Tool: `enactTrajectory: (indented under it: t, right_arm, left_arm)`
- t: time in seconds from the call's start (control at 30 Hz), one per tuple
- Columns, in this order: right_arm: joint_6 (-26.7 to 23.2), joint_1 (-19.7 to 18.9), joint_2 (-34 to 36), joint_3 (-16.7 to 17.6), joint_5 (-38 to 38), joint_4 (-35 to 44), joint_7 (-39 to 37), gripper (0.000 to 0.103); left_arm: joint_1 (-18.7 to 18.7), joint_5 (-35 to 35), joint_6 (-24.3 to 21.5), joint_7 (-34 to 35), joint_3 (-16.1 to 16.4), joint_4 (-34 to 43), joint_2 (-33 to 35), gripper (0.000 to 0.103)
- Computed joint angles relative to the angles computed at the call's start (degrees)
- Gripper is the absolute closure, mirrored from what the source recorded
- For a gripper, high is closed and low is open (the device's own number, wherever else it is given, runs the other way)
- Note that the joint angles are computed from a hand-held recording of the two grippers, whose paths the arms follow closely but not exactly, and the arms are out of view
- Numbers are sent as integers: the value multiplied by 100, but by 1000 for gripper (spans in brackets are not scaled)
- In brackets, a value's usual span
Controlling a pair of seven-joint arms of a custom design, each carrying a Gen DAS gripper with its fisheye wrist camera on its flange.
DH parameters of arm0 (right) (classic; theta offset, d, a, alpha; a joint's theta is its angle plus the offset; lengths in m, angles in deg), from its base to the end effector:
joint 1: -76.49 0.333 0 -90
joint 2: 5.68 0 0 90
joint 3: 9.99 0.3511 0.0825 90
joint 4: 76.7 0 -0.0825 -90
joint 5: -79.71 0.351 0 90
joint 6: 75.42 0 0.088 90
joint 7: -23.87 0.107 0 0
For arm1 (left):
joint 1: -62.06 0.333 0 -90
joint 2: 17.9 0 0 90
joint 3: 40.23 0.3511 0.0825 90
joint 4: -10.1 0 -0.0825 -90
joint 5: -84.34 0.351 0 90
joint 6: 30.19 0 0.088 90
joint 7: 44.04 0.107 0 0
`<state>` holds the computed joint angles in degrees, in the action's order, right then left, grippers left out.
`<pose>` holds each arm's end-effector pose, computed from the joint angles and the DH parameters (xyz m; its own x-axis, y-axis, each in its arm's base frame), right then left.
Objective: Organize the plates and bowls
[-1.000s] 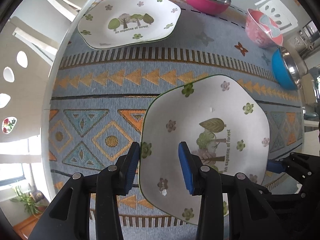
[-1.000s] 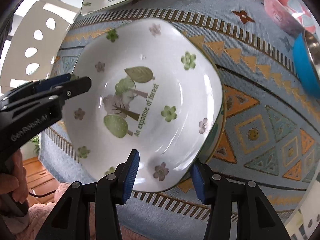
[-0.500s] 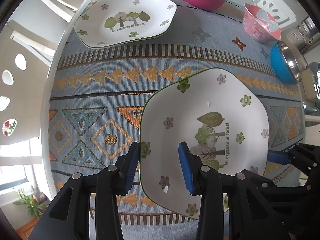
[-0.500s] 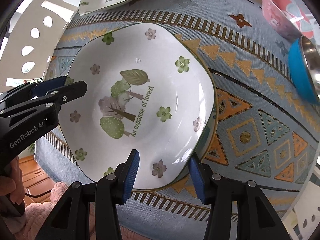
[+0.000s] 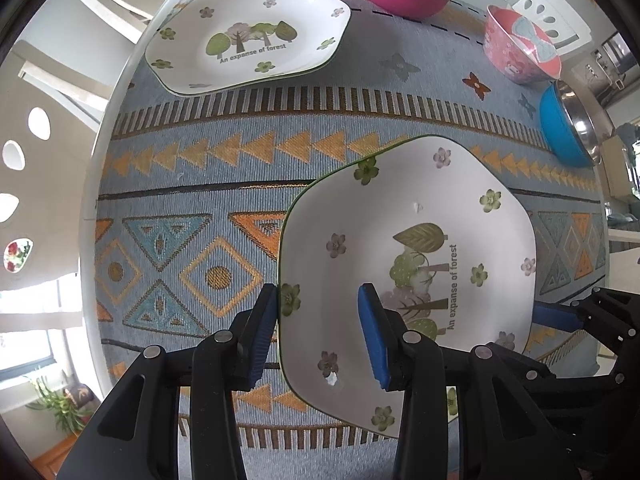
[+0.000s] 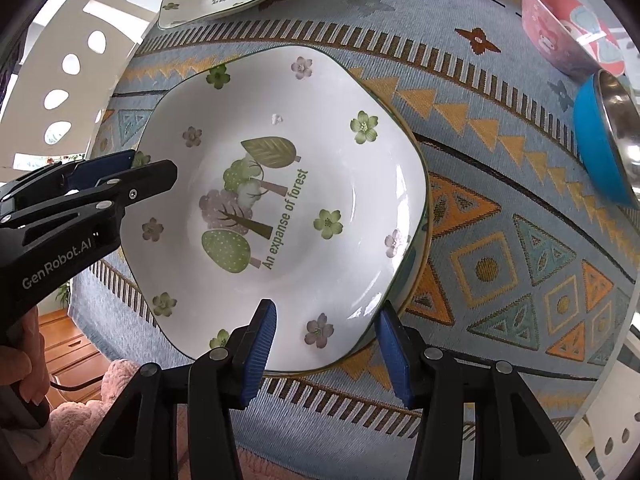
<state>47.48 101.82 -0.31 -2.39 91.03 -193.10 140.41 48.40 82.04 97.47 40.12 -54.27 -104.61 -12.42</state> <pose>0.4559 0.3029 0.4562 -0.0010 -0.9863 -0.1648 -0.9974 -0.0108 0.0709 0.4982 -0.2585 0.4764 -0.3523 -0.9332 0.0710 -0.9313 0.3421 -0.1252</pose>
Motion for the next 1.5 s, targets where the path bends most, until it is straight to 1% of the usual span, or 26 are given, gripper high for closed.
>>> enactTrajectory:
  t: [0.13,0.3,0.4,0.47,0.73,0.87,1.0,1.1,1.3,1.37,1.4,1.43,1.5]
  right_arm:
    - [-58,-3,-5,-3,-7,38,8,54]
    - [-187,-8,0,-9,-52,94,9,54]
    - [-260,-16,39,-20,-74,166,41,54]
    - [-304,-23,51,-27,-78,199,42,54]
    - [-131,-126,-60,-74,156,58,-25,54]
    - [-41,-217,-240,-109,247,-84,15,54]
    - [-121,-358,-384,-168,328,-115,141,53]
    - [-123,-445,-462,-190,366,-80,205,53]
    - [-203,-576,-378,-224,253,451,-26,53]
    - [-96,-586,-298,-224,281,647,-78,53]
    - [-66,-600,-219,-233,300,799,-157,52]
    - [-69,-613,-97,-244,285,1008,-244,49]
    - [-170,-606,162,-249,202,1392,-399,48]
  left_arm:
    - [9,-31,-37,34,-2,26,17,66]
    - [-24,89,-104,36,-17,50,21,66]
    - [-15,11,-87,110,-21,41,16,66]
    - [4,-72,-90,167,-14,35,12,63]
    - [-13,48,-189,164,-16,161,95,63]
    - [27,-41,-256,205,-3,211,119,63]
    - [91,-114,-333,251,27,270,132,63]
    - [202,-360,-445,269,78,356,106,63]
    - [402,-451,-750,189,194,805,271,62]
    - [469,-425,-709,147,229,884,283,60]
    - [507,-399,-683,136,249,932,303,58]
    - [529,-350,-681,95,262,1085,406,57]
    - [604,-275,-774,82,293,1371,594,57]
